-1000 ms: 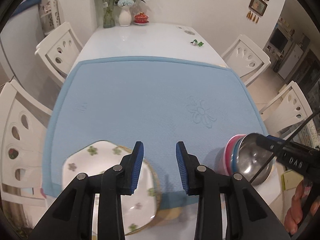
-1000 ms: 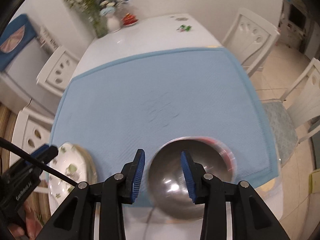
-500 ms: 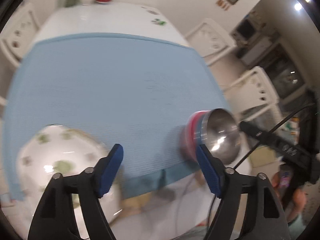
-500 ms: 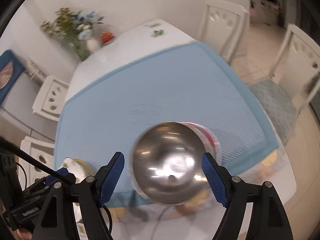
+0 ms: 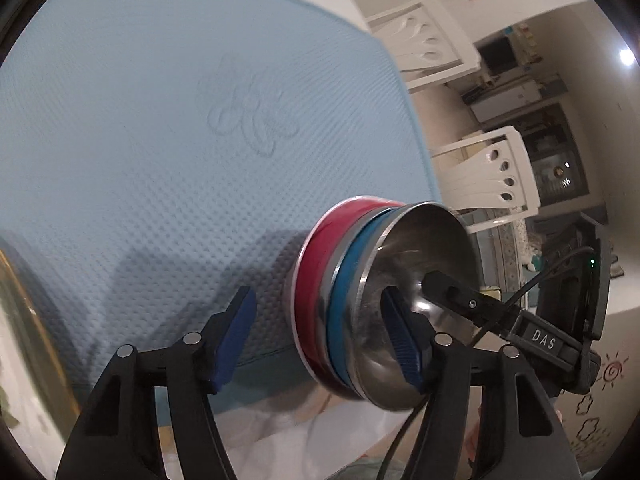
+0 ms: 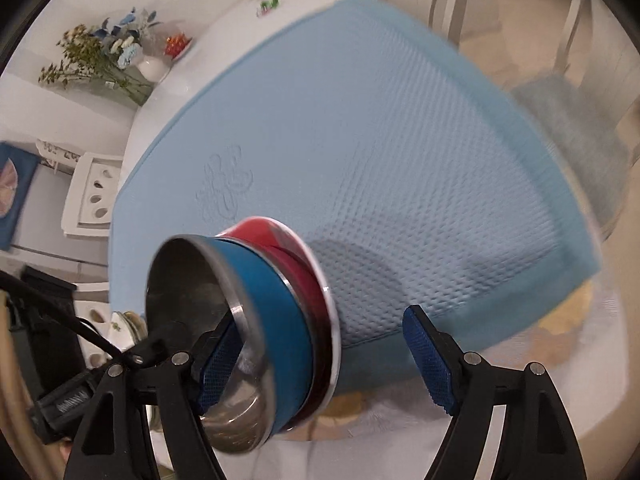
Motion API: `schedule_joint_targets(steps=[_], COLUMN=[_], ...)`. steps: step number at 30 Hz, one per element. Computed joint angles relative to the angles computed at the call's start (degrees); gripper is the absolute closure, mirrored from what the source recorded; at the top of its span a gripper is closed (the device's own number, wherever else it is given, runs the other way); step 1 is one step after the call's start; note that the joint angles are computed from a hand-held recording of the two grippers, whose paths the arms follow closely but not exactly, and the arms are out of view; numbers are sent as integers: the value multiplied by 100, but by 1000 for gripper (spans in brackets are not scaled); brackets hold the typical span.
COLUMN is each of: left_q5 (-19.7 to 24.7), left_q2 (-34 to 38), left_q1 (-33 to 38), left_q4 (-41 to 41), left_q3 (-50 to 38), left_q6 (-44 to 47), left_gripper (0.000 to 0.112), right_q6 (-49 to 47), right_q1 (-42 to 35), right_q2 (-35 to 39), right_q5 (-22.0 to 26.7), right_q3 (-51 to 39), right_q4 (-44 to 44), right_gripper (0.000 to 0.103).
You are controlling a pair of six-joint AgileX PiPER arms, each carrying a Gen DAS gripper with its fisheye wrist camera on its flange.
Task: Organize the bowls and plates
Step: 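Lift the nested bowl stack and carry it over the plate stack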
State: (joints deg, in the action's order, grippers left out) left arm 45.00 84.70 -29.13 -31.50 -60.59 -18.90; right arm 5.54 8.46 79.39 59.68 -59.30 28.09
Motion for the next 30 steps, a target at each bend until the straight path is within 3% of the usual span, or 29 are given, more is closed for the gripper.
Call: schedule_joint_targets(steps=[3,9,13,20,24,30], left_q5=[-210,-671,-922,-541,-403,-2], left_q2=[34,81,-46,-225,-246,-819], left_q1=[-106,-222,-540,-988,-949,-740], left_q4=[100,-227,411,1846,1922,2252], left_q3=[141,394,455,192,80,17], left_q6=[-339,-488,-1336,-2880,-3117,-3374], left_gripper=[52,70,71,73,73,73], right_q6=[-384,-1396,-1699,-1306,-886,-432], right_q1=[-120,-253,-212,357,542,755], right_q2=[249,642,730,671,776,745], right_q5=[-19,192,322,368,460,673], right_q3=[19,-111,-160,-615,-916,-1354], right_q4=[276,910,1060,206,-1,-18], right_gripper=[33,48,54,55,55,55])
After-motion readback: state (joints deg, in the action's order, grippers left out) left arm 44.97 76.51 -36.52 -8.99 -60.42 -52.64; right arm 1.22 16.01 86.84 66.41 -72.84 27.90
